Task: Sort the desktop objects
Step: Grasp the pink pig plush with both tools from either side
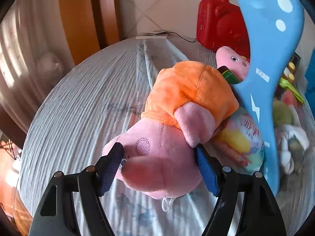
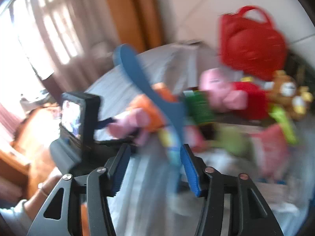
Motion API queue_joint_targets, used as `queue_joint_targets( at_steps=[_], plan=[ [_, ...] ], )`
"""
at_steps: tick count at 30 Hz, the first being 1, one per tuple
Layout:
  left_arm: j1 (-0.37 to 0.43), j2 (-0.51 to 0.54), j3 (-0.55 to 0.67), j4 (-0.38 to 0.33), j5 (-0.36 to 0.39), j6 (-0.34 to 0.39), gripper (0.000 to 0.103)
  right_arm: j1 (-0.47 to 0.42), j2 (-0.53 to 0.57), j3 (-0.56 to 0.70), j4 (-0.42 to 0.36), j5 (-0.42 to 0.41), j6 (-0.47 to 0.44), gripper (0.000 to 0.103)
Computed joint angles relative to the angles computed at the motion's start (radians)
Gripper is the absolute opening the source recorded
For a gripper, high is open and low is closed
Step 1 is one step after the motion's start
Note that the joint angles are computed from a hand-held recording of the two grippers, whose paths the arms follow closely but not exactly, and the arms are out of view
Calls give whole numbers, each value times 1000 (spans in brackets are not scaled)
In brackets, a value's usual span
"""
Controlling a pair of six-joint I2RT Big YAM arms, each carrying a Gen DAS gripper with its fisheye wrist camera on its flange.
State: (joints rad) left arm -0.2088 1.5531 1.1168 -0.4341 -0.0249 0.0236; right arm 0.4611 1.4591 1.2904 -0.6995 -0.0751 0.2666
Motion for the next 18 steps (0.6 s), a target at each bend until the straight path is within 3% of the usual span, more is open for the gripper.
queue_joint_targets(
  at_steps=[3,7,9,11,14,16,18],
  plan=[
    [38,-14,-11,-6,28,58,75,32,85,70,20,-13,2,53],
    [88,-32,-26,-31,72,115,75,35,214,193,6,-115,27,53],
    [108,-29,-11,-57,84,122,75,37,257,243,-8,-104,23,51],
    [128,-20,6,-79,89,122,75,31,265,261,-14,-70,27,52],
    [162,-22,10,-92,73,117,75,0,235,251,-3,-95,30,52],
    [182,-21,30,-123,80,77,75,-7,227,266,-19,-53,0,53],
    [191,-18,46,-137,101,27,74,-4,239,299,-51,-61,-41,50]
  ],
)
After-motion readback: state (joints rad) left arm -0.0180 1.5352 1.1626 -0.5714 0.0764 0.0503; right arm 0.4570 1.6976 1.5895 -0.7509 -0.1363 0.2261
